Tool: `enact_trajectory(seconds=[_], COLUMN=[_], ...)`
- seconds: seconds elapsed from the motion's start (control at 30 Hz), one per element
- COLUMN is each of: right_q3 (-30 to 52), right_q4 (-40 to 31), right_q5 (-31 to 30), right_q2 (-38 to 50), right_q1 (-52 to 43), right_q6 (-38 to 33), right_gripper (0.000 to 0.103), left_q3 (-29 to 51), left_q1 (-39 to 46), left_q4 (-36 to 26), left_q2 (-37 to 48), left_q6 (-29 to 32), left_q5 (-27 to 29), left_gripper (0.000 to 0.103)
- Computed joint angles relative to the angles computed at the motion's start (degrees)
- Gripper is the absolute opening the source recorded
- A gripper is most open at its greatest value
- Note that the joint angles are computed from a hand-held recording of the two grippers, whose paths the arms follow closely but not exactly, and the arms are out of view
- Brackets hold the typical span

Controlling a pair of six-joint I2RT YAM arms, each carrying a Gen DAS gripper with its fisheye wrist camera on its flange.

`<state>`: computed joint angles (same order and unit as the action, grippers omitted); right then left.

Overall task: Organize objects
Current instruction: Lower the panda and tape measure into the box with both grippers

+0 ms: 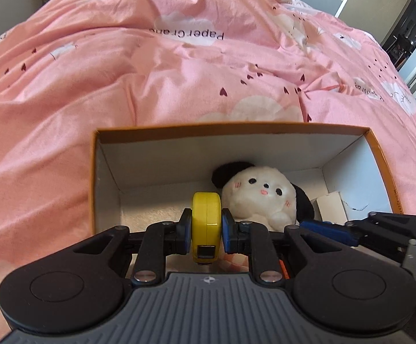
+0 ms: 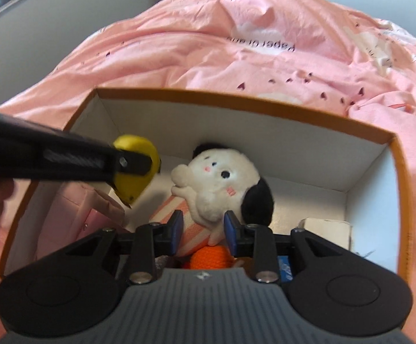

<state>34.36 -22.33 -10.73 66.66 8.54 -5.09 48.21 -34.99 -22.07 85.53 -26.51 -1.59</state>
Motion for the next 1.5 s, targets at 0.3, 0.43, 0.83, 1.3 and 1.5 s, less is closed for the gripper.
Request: enact_trajectory(seconds=[0.3,0.43,0.83,1.3,1.5], right_q3=[-0.63,-0.97,-1.54,-1.22,-1.42], right_q4=[-2.15,-2.16,-2.69,-4.48,-5.34], right_q5=[-0.07,-0.38,0.22,0.19,0.41], right_q2=[-3.37,-3.17,-3.33,-5.51,-7.02], right_q1=[-0.82,-1.33,-3.09,-2.75,-2.82], right_q6=[-0.25,0.25,0.16,-0.12,0.22], right_gripper=[0.034,0.034,0.034,0.034,0.034], left_q3=[2.06,2.74,4.34,6.88,4.15], left_q1=[0.43,0.0,-1.86,-5.02,-5.92], left_q4=[-0.76,-0.78,-2.45,-8.3,-7.42], left_q2=[4.93,6.5,8.92,7.33,2.34], left_q6=[-0.12,-0.05,0.54,7.65,6.27], left_q5=[1.59,0.87,-2.35,-11.38,-12.67], left_gripper=[0.022,0.022,0.023,0.022,0.022])
